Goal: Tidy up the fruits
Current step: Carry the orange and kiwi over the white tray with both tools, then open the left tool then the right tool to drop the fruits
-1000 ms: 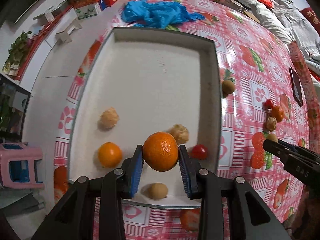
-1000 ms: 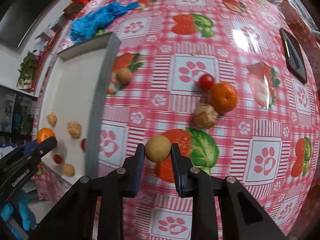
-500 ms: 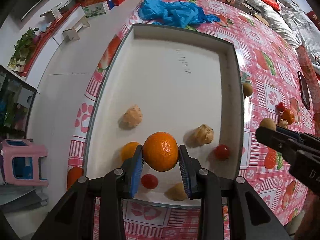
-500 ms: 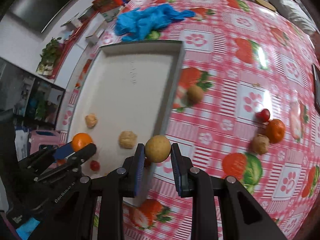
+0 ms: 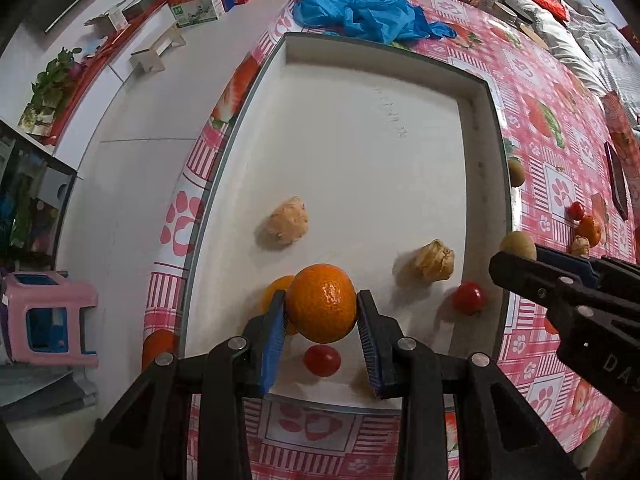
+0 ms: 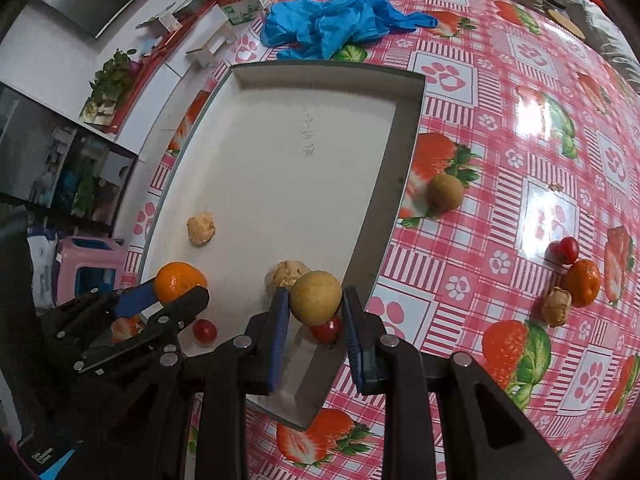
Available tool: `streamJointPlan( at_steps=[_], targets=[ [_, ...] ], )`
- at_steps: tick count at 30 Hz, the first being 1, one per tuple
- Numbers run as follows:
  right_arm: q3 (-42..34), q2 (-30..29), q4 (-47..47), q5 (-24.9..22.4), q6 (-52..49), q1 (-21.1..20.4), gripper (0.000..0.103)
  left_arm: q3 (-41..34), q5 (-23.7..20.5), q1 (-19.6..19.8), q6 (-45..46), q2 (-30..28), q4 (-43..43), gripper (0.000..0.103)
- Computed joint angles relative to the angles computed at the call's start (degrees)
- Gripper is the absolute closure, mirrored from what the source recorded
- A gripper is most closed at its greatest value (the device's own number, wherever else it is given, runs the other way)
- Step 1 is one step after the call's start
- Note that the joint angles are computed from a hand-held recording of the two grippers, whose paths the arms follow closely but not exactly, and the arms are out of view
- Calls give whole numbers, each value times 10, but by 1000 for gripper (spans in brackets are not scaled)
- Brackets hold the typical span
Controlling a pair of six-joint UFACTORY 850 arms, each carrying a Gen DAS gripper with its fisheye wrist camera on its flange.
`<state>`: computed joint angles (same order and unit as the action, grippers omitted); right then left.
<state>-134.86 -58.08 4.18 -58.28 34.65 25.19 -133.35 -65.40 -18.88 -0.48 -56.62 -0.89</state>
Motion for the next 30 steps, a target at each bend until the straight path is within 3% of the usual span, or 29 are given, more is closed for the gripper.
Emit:
streamJointPlan(
  at_steps=[25,30],
  targets=[
    [-89,-67,36,-52,-23,-8,74,-38,-17,-9,7,-24,13,66],
    [-84,-63,30,-51,-19,-8,61,-45,-25,-9,-11,-29,26,48]
  ],
)
